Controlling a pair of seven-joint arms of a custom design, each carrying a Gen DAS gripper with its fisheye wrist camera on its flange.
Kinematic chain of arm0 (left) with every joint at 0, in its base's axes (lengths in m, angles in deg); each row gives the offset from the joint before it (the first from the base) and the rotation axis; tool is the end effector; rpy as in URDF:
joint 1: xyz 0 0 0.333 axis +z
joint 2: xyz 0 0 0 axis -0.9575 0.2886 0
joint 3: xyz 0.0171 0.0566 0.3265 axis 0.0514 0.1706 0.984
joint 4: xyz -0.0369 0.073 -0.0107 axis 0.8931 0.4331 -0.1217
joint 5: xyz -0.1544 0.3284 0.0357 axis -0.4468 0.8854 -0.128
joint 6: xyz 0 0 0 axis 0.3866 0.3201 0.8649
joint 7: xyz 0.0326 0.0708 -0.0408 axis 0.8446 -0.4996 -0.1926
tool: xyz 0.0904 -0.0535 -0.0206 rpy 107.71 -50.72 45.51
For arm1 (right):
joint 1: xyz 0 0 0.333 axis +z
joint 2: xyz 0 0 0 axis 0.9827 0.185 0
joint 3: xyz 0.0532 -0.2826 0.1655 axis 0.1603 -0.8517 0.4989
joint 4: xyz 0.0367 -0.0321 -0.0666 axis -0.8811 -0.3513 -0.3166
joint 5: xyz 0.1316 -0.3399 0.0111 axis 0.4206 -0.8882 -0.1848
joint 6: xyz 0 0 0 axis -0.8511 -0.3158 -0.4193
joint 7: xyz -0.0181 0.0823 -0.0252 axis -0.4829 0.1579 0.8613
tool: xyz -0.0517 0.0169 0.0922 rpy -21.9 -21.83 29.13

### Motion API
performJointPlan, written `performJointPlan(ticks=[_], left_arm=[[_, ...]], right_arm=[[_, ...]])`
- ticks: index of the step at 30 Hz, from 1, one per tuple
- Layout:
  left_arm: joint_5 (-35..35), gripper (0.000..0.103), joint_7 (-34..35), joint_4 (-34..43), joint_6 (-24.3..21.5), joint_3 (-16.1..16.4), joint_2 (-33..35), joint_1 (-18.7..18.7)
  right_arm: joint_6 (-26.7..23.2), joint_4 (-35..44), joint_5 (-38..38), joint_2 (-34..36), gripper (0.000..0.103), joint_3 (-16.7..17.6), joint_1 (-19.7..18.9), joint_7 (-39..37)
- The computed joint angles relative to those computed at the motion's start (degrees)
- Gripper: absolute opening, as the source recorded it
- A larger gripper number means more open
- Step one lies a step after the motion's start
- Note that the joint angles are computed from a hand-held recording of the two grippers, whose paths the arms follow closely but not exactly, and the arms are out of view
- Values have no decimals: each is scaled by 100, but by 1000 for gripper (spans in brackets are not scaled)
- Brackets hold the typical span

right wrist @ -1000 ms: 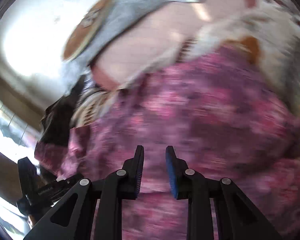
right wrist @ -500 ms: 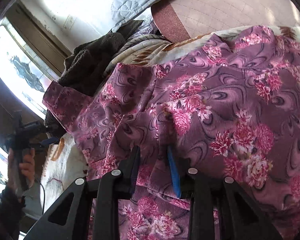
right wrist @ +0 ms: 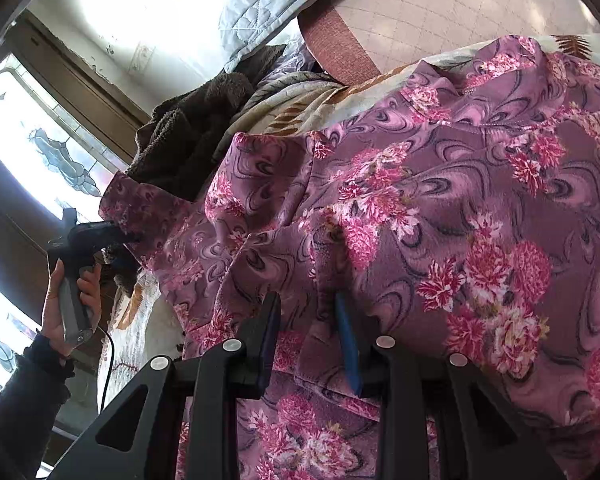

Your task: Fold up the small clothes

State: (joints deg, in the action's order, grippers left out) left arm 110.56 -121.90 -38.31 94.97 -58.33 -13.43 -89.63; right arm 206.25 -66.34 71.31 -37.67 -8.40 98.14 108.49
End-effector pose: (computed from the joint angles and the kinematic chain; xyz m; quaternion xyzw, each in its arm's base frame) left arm 0.4375 -0.2552 0.4411 -0.9436 0.1468 -0.2193 0.2001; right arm 0.5464 0.3091 0.3485 -0.7684 0.4511 0.1438 0.4305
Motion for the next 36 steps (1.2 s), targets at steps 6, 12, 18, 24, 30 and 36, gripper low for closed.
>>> performJointPlan(ticks=[6,12,18,24,30,36], left_arm=[[444,2,-447,-130,379,-168,-199,-95],[575,2,69,667,-119,-280,86,-316],[807,2,539,1477,-511,-309,449,-582],[882,2,1099,2334,-663,-246,1037,-897],[875,2,1488,3261,-675,-110,1775,-1281],[723,2,2204,4674,-600,111,2895,-1758]], right_arm=[[-20,5,-95,-12,30,-24,15,115],[123,-152,-828,-267,29,-150,128,638],[622,-652,-658,-759,34,-348,-98,475],[1183,-964,-320,-879,35,-590,-425,273],[457,-973,444,-792,36,-634,-785,-208],[284,-977,632,-781,36,-663,-833,-328]])
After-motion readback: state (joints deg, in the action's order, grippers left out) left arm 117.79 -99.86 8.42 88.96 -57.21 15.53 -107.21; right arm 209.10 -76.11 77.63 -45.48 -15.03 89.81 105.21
